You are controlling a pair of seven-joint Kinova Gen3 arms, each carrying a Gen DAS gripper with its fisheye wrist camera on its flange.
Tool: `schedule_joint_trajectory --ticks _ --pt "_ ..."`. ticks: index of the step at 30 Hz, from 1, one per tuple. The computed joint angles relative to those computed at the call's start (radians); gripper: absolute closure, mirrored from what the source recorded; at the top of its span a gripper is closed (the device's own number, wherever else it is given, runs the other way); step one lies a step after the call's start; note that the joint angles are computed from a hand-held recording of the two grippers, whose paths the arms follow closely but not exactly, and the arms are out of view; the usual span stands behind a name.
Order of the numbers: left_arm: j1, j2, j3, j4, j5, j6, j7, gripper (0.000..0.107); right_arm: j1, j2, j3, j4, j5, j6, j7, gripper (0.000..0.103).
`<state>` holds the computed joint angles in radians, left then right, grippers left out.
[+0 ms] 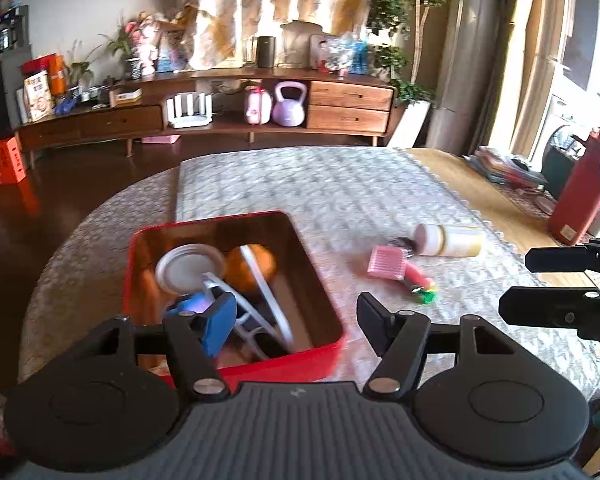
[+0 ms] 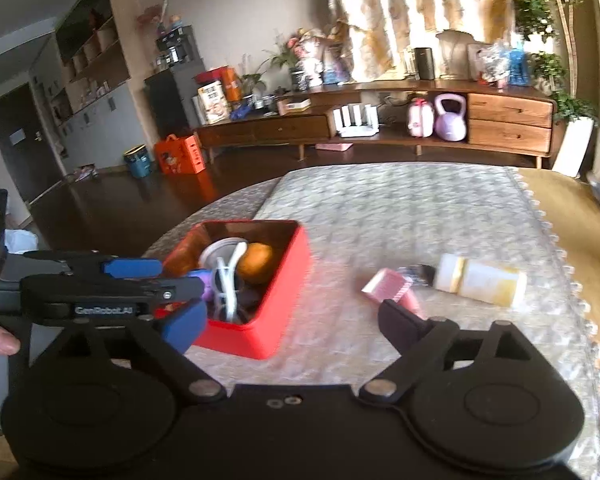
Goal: Organize rigid objects
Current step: 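Open the left tool to drop the candy packet in the box while the right tool releases the sunglasses, then move the left tool to the pink card while the right tool grasps the white-yellow pill bottle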
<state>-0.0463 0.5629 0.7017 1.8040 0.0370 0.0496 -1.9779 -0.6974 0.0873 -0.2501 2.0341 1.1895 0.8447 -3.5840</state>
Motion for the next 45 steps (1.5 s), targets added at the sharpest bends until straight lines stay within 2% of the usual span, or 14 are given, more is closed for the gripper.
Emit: schedule_joint_trajectory --ticks 5,8,13,20,26,29,34,40,42,45 --pt "0.041 0.015 0.002 -0.011 -0.001 -0.006 0.011 0.024 0.007 -0.042 -0.012 0.068 0.034 0.014 -0.039 0.001" --pt "0.096 0.025 -0.027 -0.032 -0.003 -0.006 0.022 0.024 0.024 -0.061 -0.018 0.102 0.033 0.018 -0.039 0.000" --pt "0.217 0.057 -0.118 -0.120 0.018 0.046 0.055 0.023 0.064 -0.082 -0.015 0.157 0.039 -0.029 -0.029 0.000" --pt "0.419 0.119 -0.305 -0.279 0.043 0.137 0.095 0.023 0.130 -0.081 0.012 0.212 0.080 -0.110 -0.046 0.000" --pt "0.546 0.198 -0.413 -0.418 0.030 0.205 0.120 0.023 0.173 -0.033 0.043 0.222 0.111 -0.119 -0.012 0.001" --pt "0.606 0.237 -0.471 -0.482 0.009 0.239 0.141 0.023 0.212 -0.028 0.074 0.234 0.142 -0.159 -0.030 0.001" --pt "0.659 0.302 -0.525 -0.575 -0.011 0.287 0.186 0.023 0.270 0.008 0.109 0.213 0.187 -0.193 -0.041 0.001" --pt "0.679 0.349 -0.540 -0.645 -0.031 0.324 0.210 0.023 0.317 0.065 0.140 0.168 0.221 -0.232 -0.064 0.001" --pt "0.676 0.360 -0.537 -0.661 -0.034 0.335 0.212 0.023 0.337 0.072 0.152 0.172 0.248 -0.273 -0.067 0.001" --pt "0.668 0.375 -0.527 -0.678 -0.036 0.347 0.204 0.023 0.393 0.067 0.171 0.171 0.266 -0.382 0.030 0.001"
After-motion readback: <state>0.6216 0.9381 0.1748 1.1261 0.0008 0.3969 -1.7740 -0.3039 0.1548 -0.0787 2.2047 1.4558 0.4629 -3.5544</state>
